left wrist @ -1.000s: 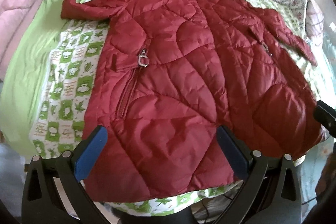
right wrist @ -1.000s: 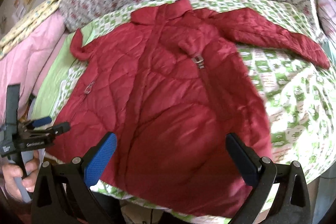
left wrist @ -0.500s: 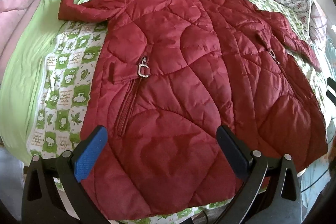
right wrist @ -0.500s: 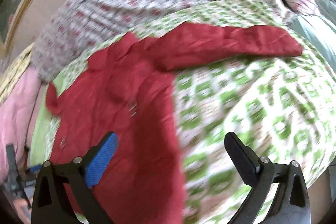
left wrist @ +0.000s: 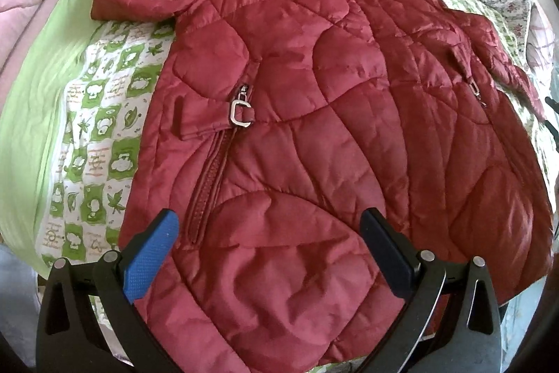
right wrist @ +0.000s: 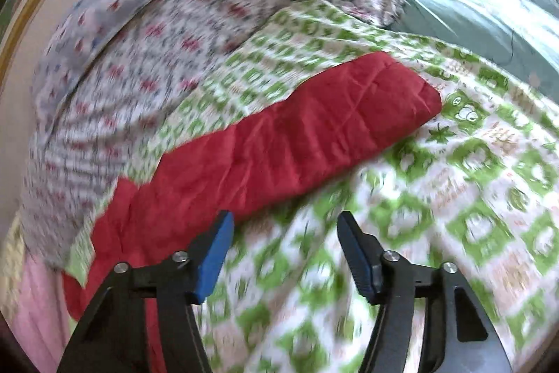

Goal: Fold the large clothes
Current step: 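Reach the right gripper to the jacket sleeve cuff and close on it, then carry the sleeve with the right gripper across the jacket back and release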

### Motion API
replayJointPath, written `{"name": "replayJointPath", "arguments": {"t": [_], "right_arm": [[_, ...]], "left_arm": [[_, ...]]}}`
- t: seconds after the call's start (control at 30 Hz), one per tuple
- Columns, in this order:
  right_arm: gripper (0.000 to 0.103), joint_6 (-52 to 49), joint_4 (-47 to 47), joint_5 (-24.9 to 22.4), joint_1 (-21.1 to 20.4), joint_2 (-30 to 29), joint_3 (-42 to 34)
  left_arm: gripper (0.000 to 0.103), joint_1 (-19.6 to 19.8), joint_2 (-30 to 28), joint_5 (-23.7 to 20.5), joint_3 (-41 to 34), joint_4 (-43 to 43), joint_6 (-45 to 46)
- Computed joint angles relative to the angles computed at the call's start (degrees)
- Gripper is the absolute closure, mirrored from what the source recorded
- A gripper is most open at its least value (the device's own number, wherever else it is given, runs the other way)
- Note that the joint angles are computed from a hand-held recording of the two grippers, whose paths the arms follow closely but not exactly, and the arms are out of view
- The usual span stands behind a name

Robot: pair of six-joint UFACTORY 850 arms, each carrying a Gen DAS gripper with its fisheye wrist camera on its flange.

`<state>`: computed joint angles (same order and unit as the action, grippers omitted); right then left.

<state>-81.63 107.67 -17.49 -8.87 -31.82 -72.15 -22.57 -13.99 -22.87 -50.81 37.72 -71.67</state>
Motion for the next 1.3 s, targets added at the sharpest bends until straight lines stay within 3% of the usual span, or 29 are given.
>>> {"name": "replayJointPath", "arguments": {"t": [0.1,0.27,0.4,0.43,0.5,0.67,0.8,0.93,1.07,1.3], "right_arm": [[0.054,7.2,-4.2,1.3,-0.9,-3.8,-4.2],[0.054,15.5,-8.4,-1.5,-2.1,-8.7,-8.9],[0.056,13.0,-3.8,-1.2,-2.6,-11.0,-11.4],[0.059,11.5,-2.1,-1.1,-2.7,-11.2,-11.9],[0.079,9.6,-0.9,0.9,-2.3,-11.6,-13.0],[0.091,-1.7,5.4,3.7,-0.4,-10.3,-13.3],[0.093,-16.8,14.7,2.6,1.7,-7.4,-11.3],[0.093,-23.4,17.0,-1.1,4.1,-4.9,-10.0],[0.093,-22.3,12.3,-4.2,7.5,-3.2,-9.5],[0.093,-9.3,-3.2,-9.3,14.4,-4.9,-13.0]], "left_arm": [[0.0,0.4,-1.3,-0.7,-1.1,-4.1,4.2],[0.0,1.2,-2.6,0.2,-2.0,-7.3,7.2],[0.0,1.3,-3.6,-0.7,-3.2,-8.7,8.9],[0.0,1.3,-3.8,-0.9,-3.4,-8.8,8.9],[0.0,1.3,-3.9,-0.9,-3.6,-8.4,8.5],[0.0,1.8,-4.1,0.6,-3.8,-8.9,9.2],[0.0,2.5,-4.1,1.5,-4.1,-9.7,9.7],[0.0,3.4,-3.5,3.1,-3.5,-11.9,11.6],[0.0,4.0,-2.7,4.1,-2.6,-11.3,10.7],[0.0,6.3,-0.7,6.8,-0.6,-12.4,11.4]]}}
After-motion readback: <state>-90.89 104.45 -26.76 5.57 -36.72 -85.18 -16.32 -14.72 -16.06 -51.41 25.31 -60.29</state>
